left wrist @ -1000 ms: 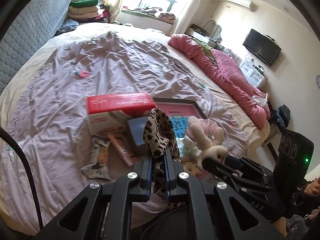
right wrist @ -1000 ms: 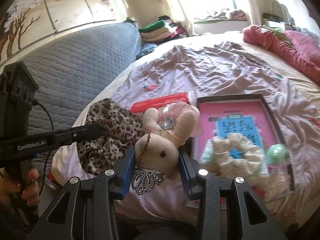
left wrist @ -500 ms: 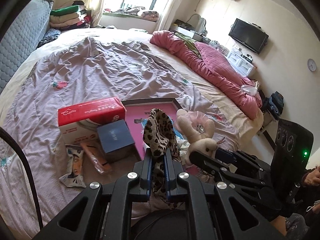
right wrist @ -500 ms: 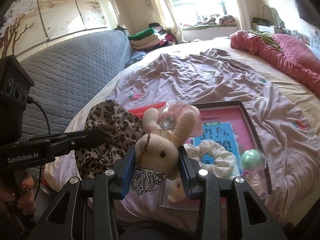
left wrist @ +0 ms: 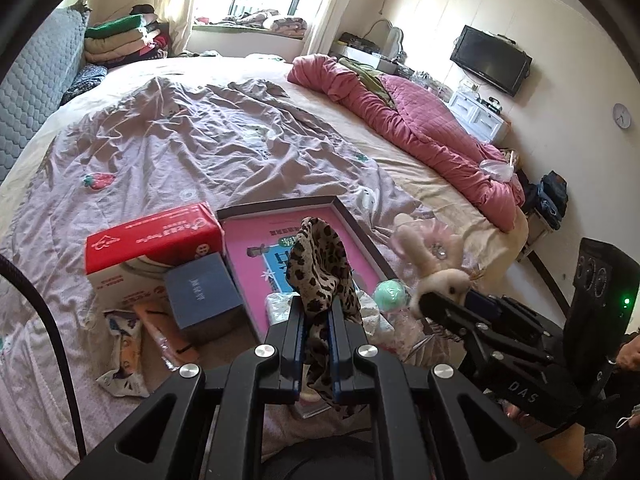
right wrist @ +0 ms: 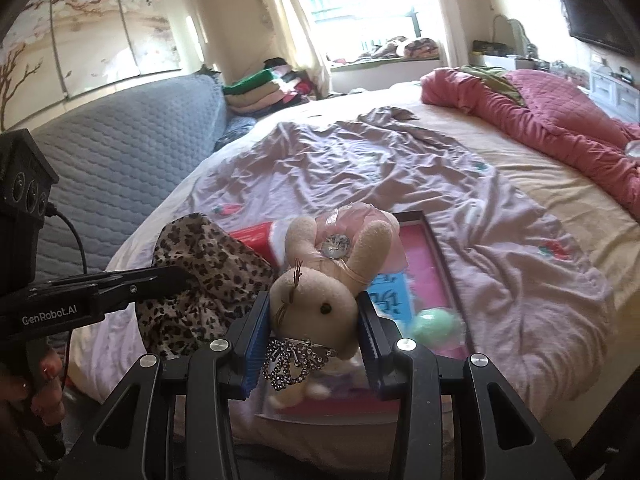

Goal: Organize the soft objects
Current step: 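Carry the scrunchie with the left tool while the right tool carries the bunny over the pink tray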

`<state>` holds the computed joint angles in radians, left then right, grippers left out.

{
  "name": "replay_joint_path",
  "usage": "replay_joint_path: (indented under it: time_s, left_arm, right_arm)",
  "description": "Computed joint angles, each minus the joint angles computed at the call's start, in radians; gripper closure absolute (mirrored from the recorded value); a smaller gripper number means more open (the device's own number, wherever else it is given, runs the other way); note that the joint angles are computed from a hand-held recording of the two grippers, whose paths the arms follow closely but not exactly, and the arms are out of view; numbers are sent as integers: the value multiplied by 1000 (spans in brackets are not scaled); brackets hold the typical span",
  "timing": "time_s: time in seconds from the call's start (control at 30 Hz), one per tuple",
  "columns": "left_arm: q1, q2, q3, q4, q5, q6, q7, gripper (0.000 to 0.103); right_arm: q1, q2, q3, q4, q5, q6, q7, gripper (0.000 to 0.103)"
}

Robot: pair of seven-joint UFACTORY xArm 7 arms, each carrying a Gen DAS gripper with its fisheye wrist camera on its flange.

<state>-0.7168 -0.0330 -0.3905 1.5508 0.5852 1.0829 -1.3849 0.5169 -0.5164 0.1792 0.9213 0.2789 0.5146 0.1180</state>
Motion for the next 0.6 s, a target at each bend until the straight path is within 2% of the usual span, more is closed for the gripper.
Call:
replay_joint_path:
  time_s: [0.3, 0.6]
  left_arm:
    - [-26, 109, 42, 62, -21, -49, 33, 93]
    - [-82, 209, 105, 150, -39, -33, 77, 93]
  right_arm:
    - [-33, -8, -38, -30, -2, -5, -16, 61]
    - [-46, 10, -61, -36, 20, -12, -45, 61]
